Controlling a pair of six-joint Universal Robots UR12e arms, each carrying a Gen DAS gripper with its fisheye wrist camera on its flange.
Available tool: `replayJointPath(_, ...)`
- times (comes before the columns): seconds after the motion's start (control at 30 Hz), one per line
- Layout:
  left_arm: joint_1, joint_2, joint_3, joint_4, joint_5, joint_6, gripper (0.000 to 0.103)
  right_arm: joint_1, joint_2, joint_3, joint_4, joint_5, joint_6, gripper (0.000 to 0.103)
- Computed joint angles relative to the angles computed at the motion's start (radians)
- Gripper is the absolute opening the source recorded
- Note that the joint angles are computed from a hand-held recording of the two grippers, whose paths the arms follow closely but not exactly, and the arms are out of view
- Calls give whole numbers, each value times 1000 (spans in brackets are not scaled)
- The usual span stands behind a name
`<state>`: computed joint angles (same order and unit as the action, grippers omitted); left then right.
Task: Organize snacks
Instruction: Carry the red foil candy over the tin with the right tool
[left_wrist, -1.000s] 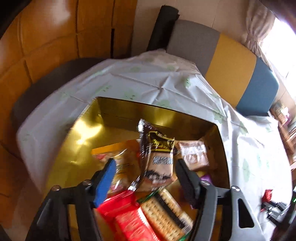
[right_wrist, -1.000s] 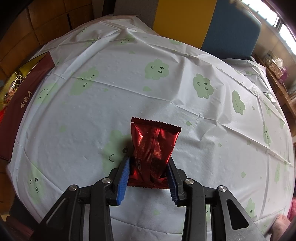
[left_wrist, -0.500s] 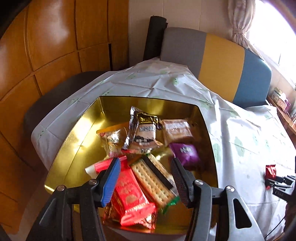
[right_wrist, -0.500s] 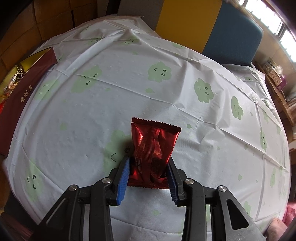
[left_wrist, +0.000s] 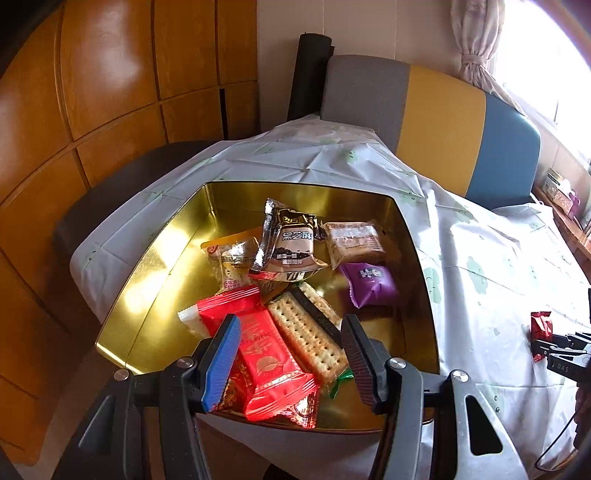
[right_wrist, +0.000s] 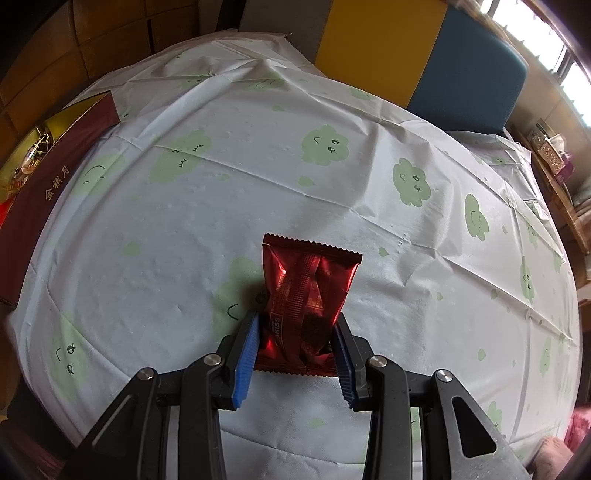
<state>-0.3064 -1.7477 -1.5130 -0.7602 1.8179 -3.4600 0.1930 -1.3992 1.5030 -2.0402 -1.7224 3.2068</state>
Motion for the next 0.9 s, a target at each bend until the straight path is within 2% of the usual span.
replayJointPath(0.5,21,18,-26,12,-12,-17,57,1,-10,-7,-16,15,15,38)
replayJointPath(0.63,27,23,-33,18,-12,-30,57,10,-10,-30,-51,92,14,38)
replayJointPath(0.9,37,32,-47,28,-7,-42,57,91,43,-122,-122,254,-88,38)
